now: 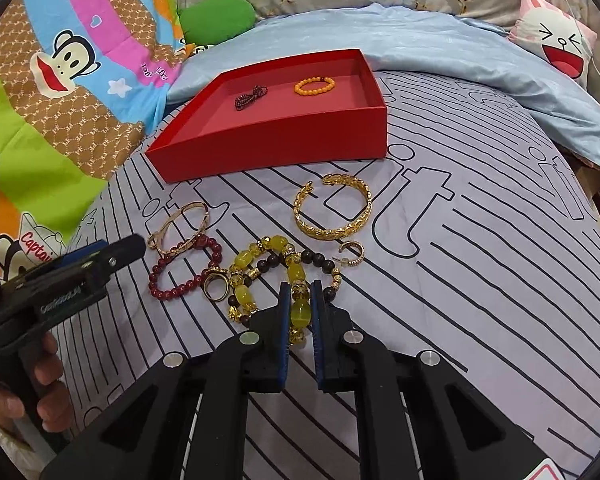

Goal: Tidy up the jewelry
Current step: 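Grasp the thin gold bangle with left tool while right tool holds the yellow bracelet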

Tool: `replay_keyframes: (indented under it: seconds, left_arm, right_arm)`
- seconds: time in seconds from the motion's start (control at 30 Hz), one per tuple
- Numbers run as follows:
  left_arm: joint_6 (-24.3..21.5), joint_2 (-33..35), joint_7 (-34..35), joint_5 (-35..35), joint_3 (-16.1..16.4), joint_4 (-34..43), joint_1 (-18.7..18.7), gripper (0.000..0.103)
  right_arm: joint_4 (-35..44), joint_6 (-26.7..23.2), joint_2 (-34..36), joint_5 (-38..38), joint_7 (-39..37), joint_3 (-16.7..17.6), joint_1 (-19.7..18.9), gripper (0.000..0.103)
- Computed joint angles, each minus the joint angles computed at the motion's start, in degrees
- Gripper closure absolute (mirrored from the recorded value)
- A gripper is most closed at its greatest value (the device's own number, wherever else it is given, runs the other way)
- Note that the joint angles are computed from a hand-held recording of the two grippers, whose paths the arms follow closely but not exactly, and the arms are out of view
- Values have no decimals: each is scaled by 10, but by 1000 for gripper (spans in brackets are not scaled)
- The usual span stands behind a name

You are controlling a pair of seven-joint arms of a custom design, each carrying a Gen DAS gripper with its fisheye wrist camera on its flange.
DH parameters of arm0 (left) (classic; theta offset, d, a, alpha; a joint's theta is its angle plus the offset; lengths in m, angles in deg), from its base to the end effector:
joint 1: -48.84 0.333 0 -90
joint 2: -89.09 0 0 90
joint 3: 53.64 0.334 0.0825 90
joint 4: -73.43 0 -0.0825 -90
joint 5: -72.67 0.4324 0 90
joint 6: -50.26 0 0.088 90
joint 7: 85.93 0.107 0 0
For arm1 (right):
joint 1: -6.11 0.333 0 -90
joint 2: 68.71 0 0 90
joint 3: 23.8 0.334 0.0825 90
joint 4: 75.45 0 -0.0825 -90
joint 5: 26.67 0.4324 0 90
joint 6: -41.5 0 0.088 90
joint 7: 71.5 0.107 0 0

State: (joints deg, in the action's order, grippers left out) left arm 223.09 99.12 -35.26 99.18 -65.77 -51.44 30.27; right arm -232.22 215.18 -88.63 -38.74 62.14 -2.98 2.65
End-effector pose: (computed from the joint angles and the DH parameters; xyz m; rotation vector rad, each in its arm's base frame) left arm 0.5296 -0.3490 0.3685 -1.6467 2.1715 -0.8729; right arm 0.4302 0.1464 0.3703 -1.5889 2.0194 -0.4719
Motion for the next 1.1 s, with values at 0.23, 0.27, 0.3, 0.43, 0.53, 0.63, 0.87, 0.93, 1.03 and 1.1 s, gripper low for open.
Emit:
replay_keyframes:
  seconds: [0.23,0.27,0.3,0.43,0.53,0.63,0.87,0.93,1.03,1.1]
  left_arm:
    - [-12,30,58,-56,-25,34,11,35]
    - [-12,32,59,-55,-23,36,8,34]
    - [-12,36,61,-55,-22,41,5,33]
    - [-26,53,62,-51,-16,62,-7,28]
    - [-48,70,73,-59,-21,82,-7,28]
    - [-53,76,69,-58,-16,87,-13,31]
    - [-47,76,99,-77,-32,85,0,51]
    - [-46,75,105,-83,-34,83,1,52]
    - [-45,70,113,-95,-38,78,3,52]
    - [-41,64,113,-97,-37,73,1,52]
  right_arm:
    - [-1,2,3,6,0,-6,6,94]
    - [-1,2,3,8,-1,-7,7,94]
    - [0,3,4,8,-2,-8,8,94]
    - [2,3,9,14,-7,-13,13,94]
    - [4,2,13,18,-11,-19,18,94]
    - [4,3,15,23,-16,-25,23,94]
    - [7,5,22,32,-24,-32,29,94]
    - [5,5,21,34,-25,-31,30,94]
    - [5,6,16,35,-27,-31,31,94]
    - [4,7,10,39,-29,-32,32,94]
